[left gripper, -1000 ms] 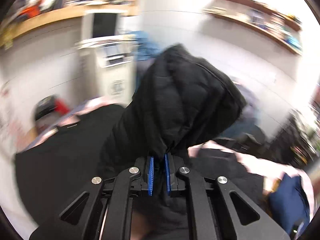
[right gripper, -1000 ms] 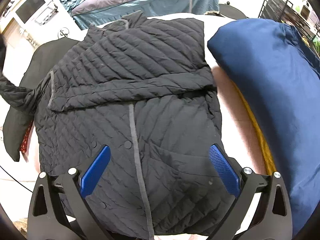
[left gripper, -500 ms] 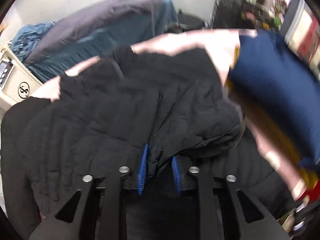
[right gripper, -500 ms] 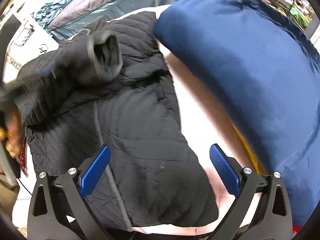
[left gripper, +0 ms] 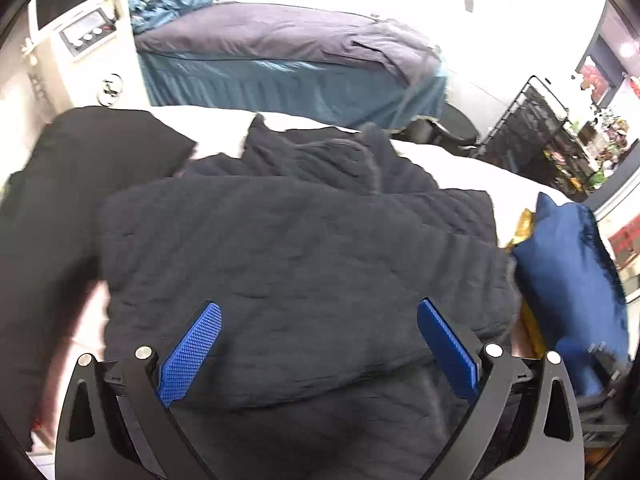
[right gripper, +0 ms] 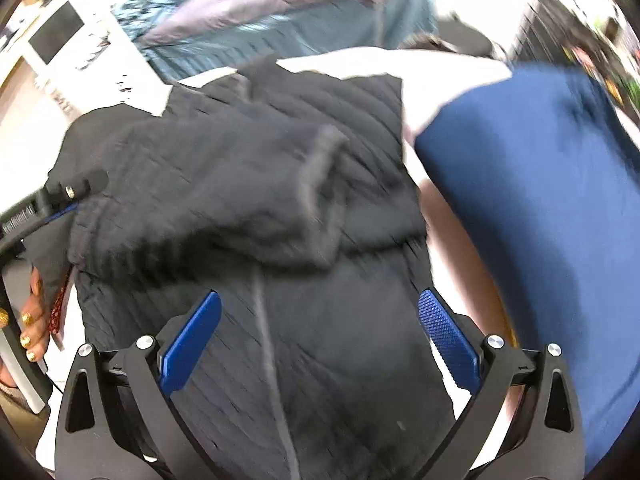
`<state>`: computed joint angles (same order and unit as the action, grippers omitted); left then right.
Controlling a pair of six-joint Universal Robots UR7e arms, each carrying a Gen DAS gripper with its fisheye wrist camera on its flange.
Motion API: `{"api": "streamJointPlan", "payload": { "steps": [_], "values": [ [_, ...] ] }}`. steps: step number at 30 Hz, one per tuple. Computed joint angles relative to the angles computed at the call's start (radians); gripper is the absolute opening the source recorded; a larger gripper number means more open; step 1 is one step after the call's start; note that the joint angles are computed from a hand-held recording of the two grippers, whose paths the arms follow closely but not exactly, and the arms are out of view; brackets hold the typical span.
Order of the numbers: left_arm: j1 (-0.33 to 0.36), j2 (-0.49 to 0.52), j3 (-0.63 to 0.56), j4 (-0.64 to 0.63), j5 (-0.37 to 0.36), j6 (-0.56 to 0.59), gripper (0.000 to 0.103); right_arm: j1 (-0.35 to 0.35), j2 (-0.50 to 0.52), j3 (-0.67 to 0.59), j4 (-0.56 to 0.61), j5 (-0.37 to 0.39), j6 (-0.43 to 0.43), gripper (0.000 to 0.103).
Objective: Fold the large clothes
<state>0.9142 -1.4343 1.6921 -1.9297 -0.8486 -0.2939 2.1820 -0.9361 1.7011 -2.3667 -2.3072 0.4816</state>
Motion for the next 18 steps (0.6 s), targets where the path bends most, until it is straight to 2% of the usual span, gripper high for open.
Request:
{"api": "streamJointPlan", "payload": {
  "steps": [2,6,8,11,14,18],
  "values": [
    [0.005,-0.011,-0.002,0.055,0.033,-0.019,0.096,-0.002,0.042,-0.045,-0.011,0.014,-0.065,0.097],
    [0.044,-0.012,-0.011,0.127,0.046,-0.046,0.097,-0.028,0.126,-0.116,-0.036,0.058,-0.186,0.097],
    [0.064,0.008,-0.015,0.155,0.072,-0.035,0.097,-0.05,0.174,-0.168,0.025,0.034,-0.166,0.097],
    [0.097,0.057,-0.033,0.196,0.135,-0.013,0.097,-0.106,0.221,-0.232,0.124,0.065,-0.083,0.097],
    [0.136,0.092,-0.063,0.224,0.127,-0.028,0.098,-0.142,0.254,-0.275,0.169,0.095,-0.046,0.097],
    [0.185,0.143,-0.118,0.274,0.099,-0.075,0.098,-0.157,0.307,-0.334,0.222,0.077,-0.037,0.098]
  ]
}}
